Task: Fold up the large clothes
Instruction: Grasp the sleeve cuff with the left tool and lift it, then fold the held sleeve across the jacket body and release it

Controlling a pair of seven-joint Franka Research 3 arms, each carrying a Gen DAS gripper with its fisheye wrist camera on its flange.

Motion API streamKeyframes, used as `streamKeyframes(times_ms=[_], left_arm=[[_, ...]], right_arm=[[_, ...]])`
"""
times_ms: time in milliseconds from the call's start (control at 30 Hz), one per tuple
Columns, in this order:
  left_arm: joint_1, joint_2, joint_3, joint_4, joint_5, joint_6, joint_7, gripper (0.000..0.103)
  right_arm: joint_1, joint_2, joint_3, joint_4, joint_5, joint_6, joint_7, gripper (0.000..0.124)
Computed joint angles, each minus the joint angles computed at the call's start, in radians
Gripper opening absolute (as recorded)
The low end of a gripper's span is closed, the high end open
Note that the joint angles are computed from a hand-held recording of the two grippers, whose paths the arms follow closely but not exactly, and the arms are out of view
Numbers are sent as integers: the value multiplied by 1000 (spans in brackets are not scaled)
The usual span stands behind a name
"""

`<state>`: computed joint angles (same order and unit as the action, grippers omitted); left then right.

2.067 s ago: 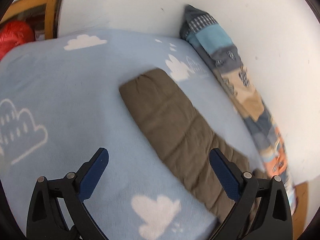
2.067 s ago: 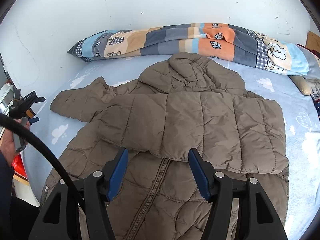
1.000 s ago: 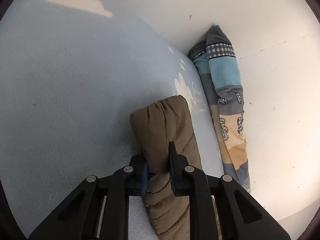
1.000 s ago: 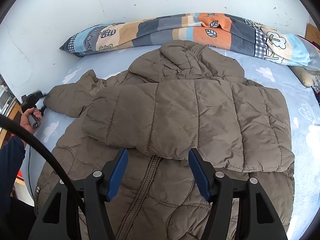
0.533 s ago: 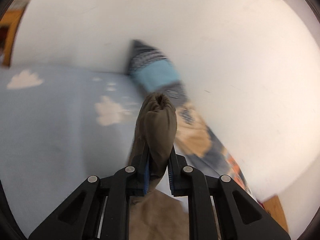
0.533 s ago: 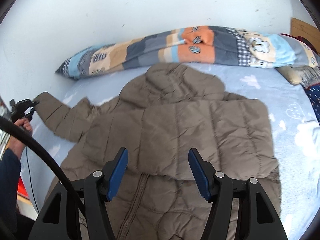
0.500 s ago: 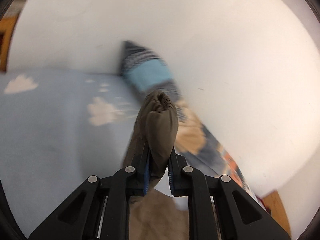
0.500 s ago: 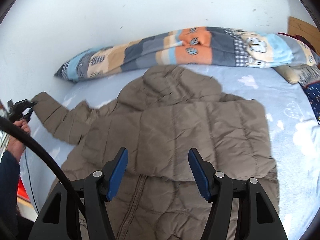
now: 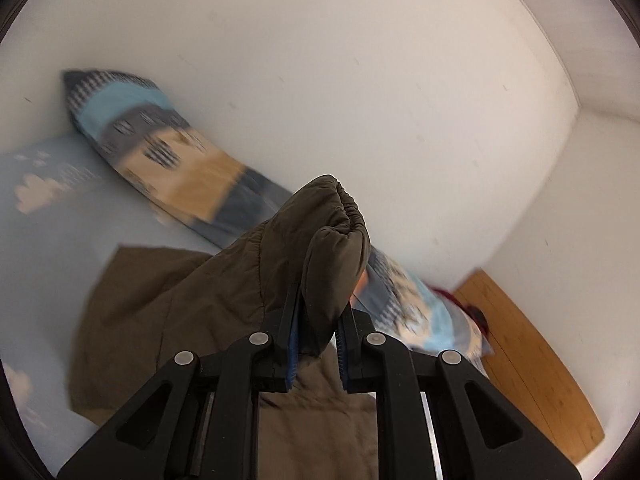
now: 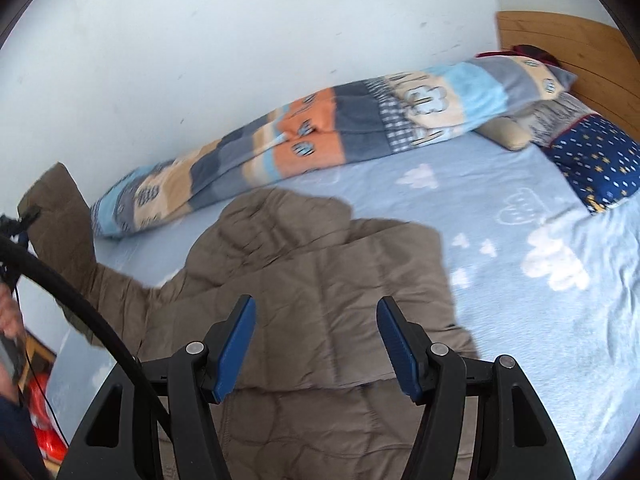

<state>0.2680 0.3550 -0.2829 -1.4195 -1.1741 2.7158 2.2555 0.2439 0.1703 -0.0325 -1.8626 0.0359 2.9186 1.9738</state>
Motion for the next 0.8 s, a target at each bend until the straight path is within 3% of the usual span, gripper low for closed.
streamKeyframes(times_ms=[200,500,700,800], left_arm=[[-113,34,-38,-11,112,0,-54,14],[-270,181,-37,-6,474,36,-278,14],[-337,225,-3,-63,700,57,-386,15],[-333,207,-18,-126,769,90,-400,17]], right_arm=[[-8,-62,-54,-62,-123,30,136,67],[-91,-117,-27,-119,-106,42,161,67],[-113,-129,-12,-130,-86,47,149,67],[-117,-128,-7,-128,-72,44,136,67]])
